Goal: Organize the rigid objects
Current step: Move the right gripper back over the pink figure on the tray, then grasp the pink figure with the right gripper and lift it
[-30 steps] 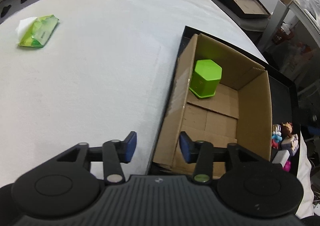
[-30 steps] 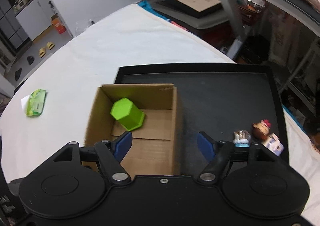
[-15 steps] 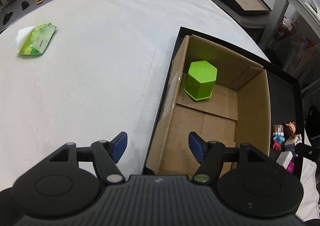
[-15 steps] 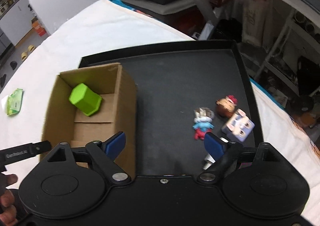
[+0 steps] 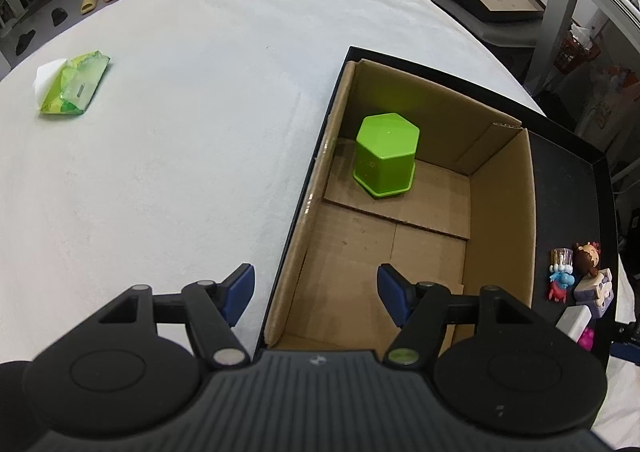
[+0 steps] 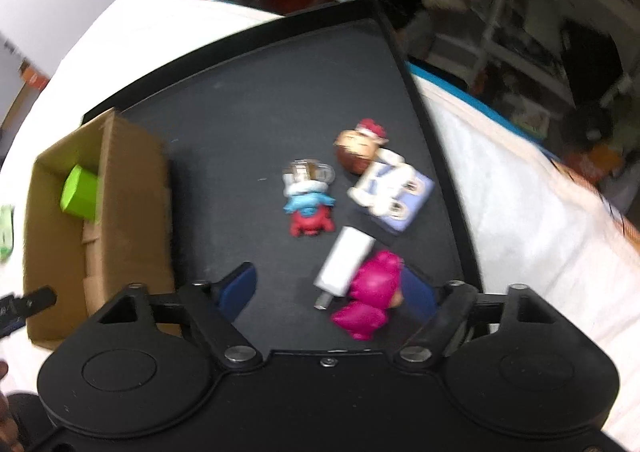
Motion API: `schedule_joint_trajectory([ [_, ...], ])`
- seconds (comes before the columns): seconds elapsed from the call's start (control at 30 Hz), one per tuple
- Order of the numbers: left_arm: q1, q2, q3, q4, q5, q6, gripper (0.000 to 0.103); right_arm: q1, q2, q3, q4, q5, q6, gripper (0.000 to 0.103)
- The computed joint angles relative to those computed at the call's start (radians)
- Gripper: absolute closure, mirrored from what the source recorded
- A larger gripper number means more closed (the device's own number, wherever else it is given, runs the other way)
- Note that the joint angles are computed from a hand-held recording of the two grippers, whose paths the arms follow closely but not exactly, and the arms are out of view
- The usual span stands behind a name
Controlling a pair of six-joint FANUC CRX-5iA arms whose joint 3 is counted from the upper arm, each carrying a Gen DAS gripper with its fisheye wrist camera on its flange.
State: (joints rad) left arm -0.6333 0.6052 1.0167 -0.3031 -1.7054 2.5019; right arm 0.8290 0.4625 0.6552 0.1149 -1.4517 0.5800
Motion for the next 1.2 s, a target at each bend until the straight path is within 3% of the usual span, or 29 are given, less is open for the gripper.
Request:
schedule_joint_trajectory([
  [0.2,-0.012,0.066,0.108,-0.016,-0.067,-0.025,0.037,-0.051,-0.048,-0.091,-0.083,0.051,-0.036,0.052],
  [0.33,-0.029,0.142,0.237,-0.049,-0.155,-0.065,0.036,-0.061,-0.060,-0.134,-0.099,0.084,-0.040,0.054],
  [0.5,-0.040,0.253,0.437,-0.086,-0.276,-0.129,0.033,-0.088,-0.064,-0.170,-0.171,0.135,-0.029,0.064],
  [0.67,-0.043,0.300,0.526,-0.102,-0.328,-0.143,0.032,-0.085,-0.063,-0.169,-0.175,0.153,-0.005,0.064],
  [1.2,-0.021,0.156,0.263,-0.034,-0.165,-0.074,0.032,-0.067,-0.087,-0.157,-0.124,0.168,0.011,0.065],
])
